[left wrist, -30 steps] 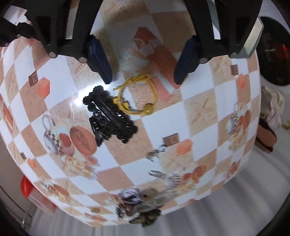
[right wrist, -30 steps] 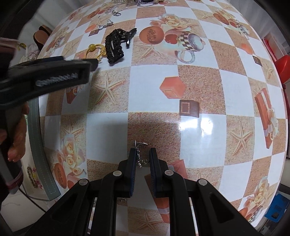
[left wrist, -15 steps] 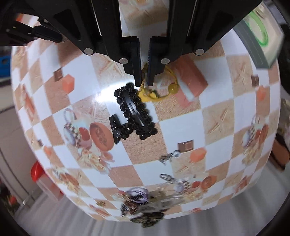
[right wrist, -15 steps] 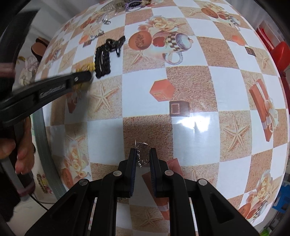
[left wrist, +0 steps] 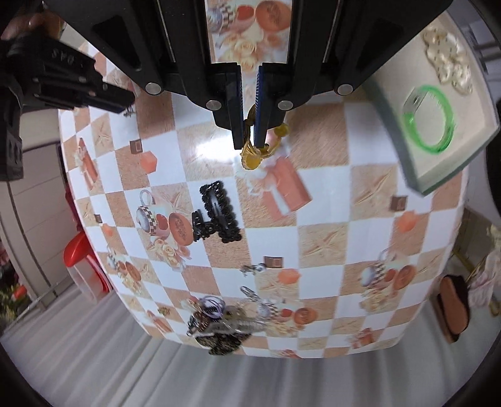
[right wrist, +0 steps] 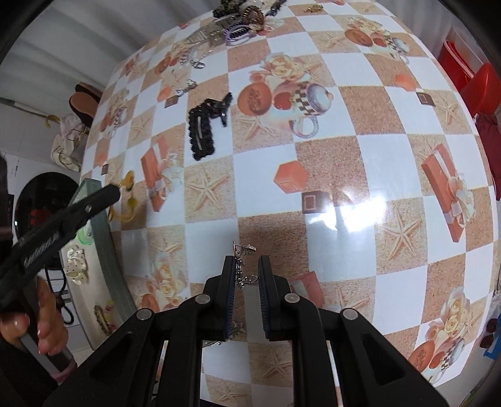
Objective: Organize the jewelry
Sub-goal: 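Grasp the silver hairpin with right tool while left tool grasps yellow hair tie, then carry both into the tray, release hairpin inside green bangle and hair tie by scrunchie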
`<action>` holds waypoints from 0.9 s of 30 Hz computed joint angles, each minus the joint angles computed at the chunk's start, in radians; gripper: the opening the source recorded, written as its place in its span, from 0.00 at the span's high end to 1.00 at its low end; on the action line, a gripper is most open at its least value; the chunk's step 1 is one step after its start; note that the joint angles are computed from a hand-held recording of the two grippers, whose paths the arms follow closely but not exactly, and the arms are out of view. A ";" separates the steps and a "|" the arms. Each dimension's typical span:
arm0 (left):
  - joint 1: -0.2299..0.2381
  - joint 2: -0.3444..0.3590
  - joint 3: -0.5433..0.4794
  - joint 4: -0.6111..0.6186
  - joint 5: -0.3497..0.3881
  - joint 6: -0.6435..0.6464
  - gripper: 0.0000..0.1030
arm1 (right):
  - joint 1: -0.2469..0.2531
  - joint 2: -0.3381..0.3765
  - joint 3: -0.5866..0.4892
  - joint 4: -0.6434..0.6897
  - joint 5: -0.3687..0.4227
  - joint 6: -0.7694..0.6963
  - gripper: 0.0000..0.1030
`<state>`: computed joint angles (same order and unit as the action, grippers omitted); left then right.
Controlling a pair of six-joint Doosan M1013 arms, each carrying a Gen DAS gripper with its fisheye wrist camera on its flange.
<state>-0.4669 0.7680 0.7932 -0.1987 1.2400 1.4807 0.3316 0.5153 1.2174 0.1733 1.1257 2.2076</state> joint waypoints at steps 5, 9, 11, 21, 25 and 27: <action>0.024 -0.074 0.104 0.003 -0.052 -0.038 0.90 | 0.015 0.023 -0.052 0.001 0.017 -0.024 0.85; 0.044 -0.127 0.180 0.018 -0.084 -0.076 0.90 | 0.031 0.052 -0.111 0.015 0.030 -0.060 0.85; 0.056 -0.154 0.220 0.030 -0.101 -0.101 0.90 | 0.041 0.074 -0.154 0.023 0.041 -0.085 0.85; 0.114 -0.254 0.388 0.087 -0.150 -0.232 0.90 | 0.092 0.207 -0.392 0.080 0.112 -0.207 0.85; 0.133 -0.280 0.440 0.110 -0.161 -0.281 0.90 | 0.112 0.277 -0.509 0.104 0.159 -0.238 0.85; 0.139 -0.287 0.459 0.124 -0.164 -0.303 0.90 | 0.122 0.319 -0.580 0.112 0.190 -0.251 0.85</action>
<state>-0.3277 0.4806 1.2523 -0.0743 1.0763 1.1781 0.4533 0.8348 0.6369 0.2857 1.3158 1.9567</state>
